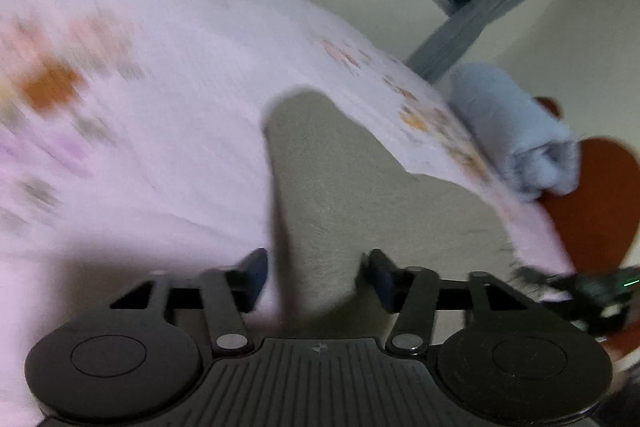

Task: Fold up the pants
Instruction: 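Fold the pants end over with the right gripper and release both grippers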

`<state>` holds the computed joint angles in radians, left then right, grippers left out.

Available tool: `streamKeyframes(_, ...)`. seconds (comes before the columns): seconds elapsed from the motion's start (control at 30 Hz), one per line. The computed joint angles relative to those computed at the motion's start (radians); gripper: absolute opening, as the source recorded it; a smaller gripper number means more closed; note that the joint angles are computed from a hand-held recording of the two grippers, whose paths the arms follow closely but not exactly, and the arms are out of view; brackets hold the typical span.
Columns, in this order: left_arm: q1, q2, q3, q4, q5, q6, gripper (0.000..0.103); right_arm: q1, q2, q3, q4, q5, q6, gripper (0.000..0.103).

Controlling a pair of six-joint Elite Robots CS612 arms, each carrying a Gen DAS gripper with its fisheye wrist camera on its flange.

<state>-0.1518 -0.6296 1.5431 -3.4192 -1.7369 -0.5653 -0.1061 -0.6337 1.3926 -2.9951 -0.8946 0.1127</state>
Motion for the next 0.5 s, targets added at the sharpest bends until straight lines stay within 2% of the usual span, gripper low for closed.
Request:
streamKeyframes(0.07,-0.023,-0.052,0.053,0.026,0.120,0.081,0.063,-0.018,-0.034,0.053,-0.083,0.015,0.034,0.083)
streamKeyframes(0.13,-0.052,-0.087,0.087,0.049,0.229,0.153,0.072,-0.009,-0.073,0.102,-0.149,-0.029,-0.025,0.083)
streamKeyframes(0.17,-0.070,-0.098,0.100,0.054,0.289,0.188,0.079,-0.002,-0.085,0.118,-0.176,-0.029,-0.054,0.083)
streamKeyframes(0.23,-0.099,-0.114,0.112,0.080,0.390,0.216,0.080,0.021,-0.099,0.124,-0.199,-0.052,-0.100,0.083)
streamKeyframes(0.27,-0.110,-0.116,0.114,0.077,0.416,0.206,0.081,0.040,-0.105,0.128,-0.207,-0.081,-0.141,0.082)
streamKeyframes(0.37,-0.119,-0.126,0.120,0.096,0.416,0.168,0.081,0.088,-0.099,0.119,-0.234,-0.169,-0.263,0.077)
streamKeyframes(0.43,-0.135,-0.132,0.143,0.081,0.462,0.163,0.081,0.124,-0.091,0.109,-0.245,-0.262,-0.370,0.063)
streamKeyframes(0.47,-0.140,-0.134,0.150,0.073,0.462,0.162,0.080,0.130,-0.087,0.104,-0.227,-0.261,-0.399,0.041)
streamKeyframes(0.5,-0.146,-0.136,0.159,0.071,0.466,0.151,0.081,0.135,-0.083,0.097,-0.209,-0.261,-0.413,0.033)
